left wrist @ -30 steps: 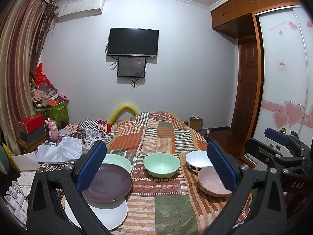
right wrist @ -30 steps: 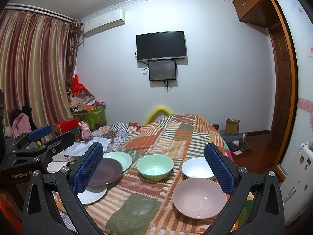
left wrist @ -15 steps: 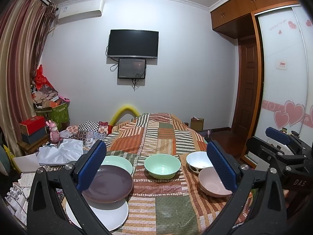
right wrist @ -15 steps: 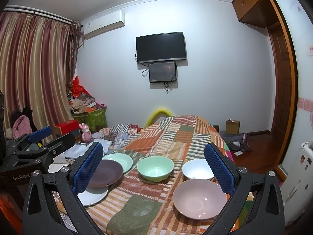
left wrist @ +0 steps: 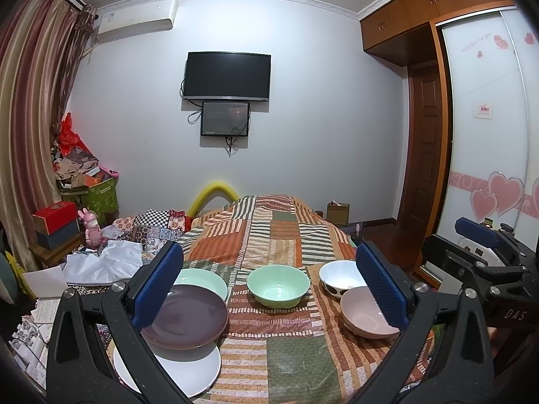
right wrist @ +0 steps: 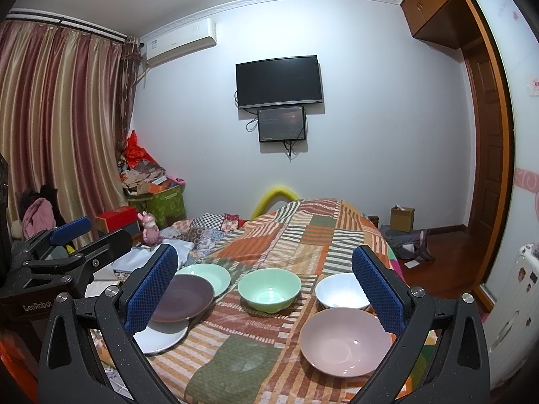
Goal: Organize plates and bowls
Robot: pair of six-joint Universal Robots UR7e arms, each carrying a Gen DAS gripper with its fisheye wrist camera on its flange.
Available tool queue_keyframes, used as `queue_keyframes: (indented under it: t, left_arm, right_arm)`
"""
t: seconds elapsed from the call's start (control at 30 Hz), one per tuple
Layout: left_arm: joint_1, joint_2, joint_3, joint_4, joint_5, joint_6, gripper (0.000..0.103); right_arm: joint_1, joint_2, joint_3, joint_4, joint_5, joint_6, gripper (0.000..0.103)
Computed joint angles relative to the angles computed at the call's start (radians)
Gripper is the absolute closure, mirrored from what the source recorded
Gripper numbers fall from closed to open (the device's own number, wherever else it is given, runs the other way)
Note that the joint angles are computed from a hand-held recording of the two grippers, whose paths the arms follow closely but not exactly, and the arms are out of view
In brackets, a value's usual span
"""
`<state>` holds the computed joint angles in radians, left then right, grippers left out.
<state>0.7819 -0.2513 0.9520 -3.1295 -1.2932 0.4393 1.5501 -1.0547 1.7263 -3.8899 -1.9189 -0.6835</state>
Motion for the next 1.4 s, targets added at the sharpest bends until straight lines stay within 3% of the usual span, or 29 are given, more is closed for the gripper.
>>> queue_keyframes:
  t: [0.53,0.87,1.2,1.4]
  left_arm:
    - [0.006,0.004,-0.015,0.024,0.007,-0.020,0.000]
    - [0.030,0.033,-0.078,0.088,0.021,-0.015,0.000]
    - [0.087,0.129,-0.276,0.267,0.103,-0.022,0.000]
    - [0.128,0.235,-0.482,0.395,0.169,-0.004,0.000]
  right_arm:
    - [-0.002,0.007,-0.011,0.018,-0.006,0.003,0.000]
    - [-0.014,0.037,-0.063,0.111,-0.027,0.026,0.000]
    - [-0.029,0.118,-0.183,0.306,-0.066,0.044,0.000]
    - [-0.040,0.166,-0.268,0.426,-0.072,0.082,0.000]
